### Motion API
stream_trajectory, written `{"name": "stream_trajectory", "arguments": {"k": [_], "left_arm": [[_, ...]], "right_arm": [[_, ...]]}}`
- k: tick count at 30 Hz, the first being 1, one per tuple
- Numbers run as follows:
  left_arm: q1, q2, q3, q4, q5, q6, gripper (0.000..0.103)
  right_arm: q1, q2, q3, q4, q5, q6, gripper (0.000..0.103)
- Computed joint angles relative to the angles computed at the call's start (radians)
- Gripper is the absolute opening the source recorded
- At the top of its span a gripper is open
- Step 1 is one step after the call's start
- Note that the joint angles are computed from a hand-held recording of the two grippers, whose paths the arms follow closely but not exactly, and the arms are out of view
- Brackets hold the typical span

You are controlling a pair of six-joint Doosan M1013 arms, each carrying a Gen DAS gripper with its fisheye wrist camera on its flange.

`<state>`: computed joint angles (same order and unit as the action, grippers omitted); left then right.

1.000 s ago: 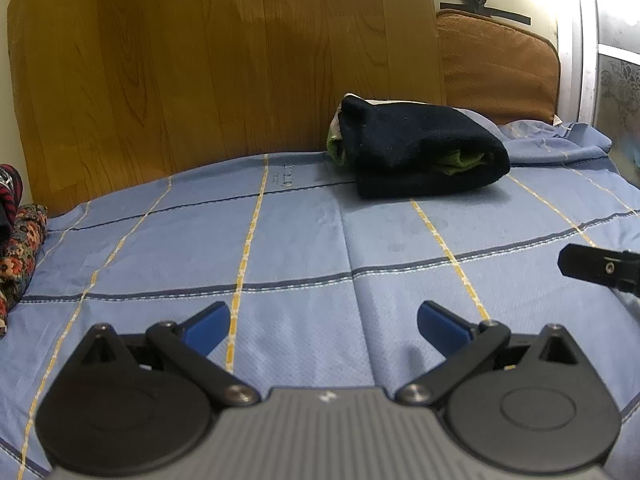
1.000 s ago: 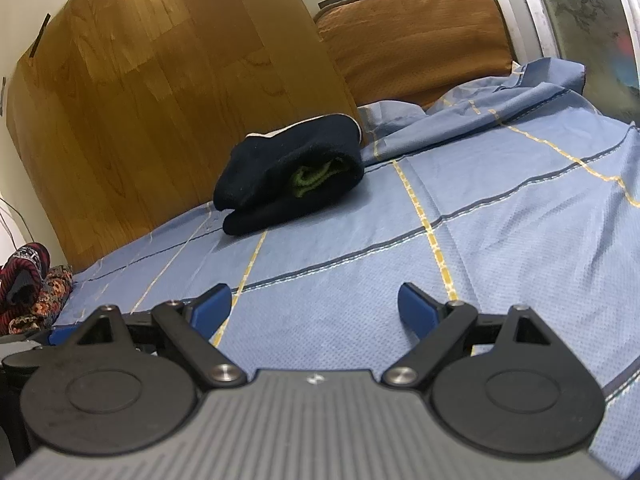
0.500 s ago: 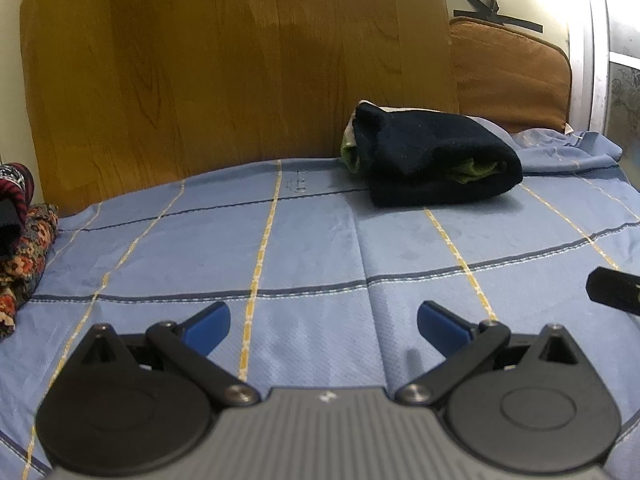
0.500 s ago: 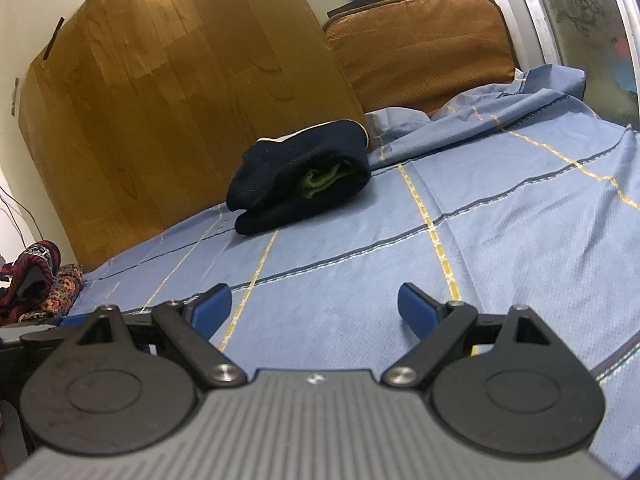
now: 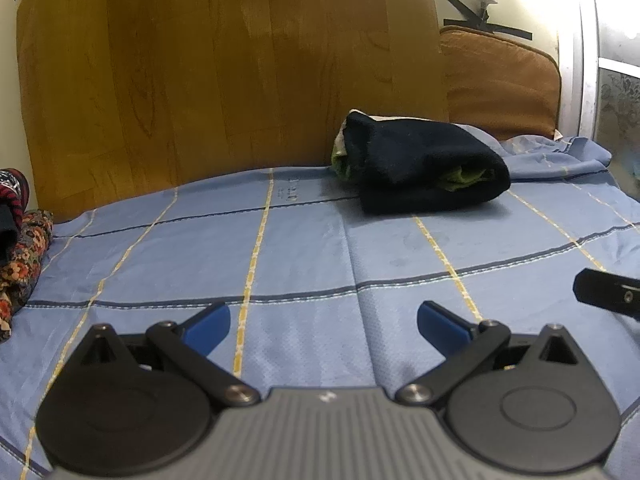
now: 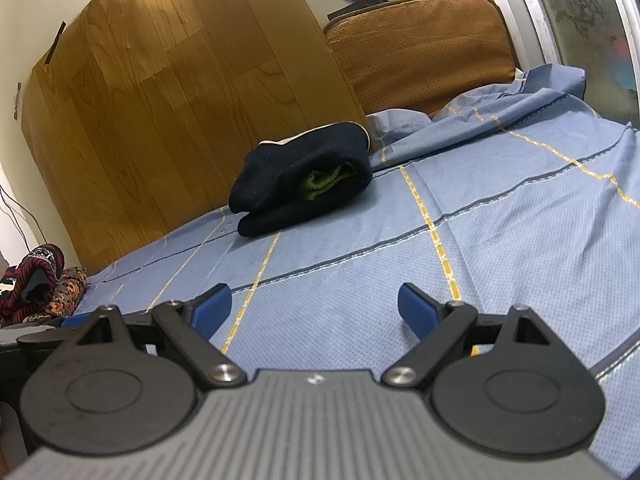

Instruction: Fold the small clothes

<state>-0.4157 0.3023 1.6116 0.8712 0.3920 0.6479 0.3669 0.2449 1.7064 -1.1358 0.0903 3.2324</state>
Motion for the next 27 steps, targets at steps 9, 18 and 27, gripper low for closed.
{"name": "stream_trajectory", "arguments": {"k": [9,18,27], "left_arm": [[-0.003,0.000,0.000,0.002,0.002,-0.001,0.103],[0.001,-0.003,0.004,0.002,-0.010,-0.002,0.103],[0.000,0.003,-0.005,-0.006,0.013,-0.004,0.103]], "right_arm": [[0.001,0.001,0.000,-0.007,0.001,0.007,0.092],[0.000,0.001,0.000,-0.008,-0.001,0.008,0.092],[-0.001,0.000,0.000,-0.002,-0.002,0.002,0.092]]}}
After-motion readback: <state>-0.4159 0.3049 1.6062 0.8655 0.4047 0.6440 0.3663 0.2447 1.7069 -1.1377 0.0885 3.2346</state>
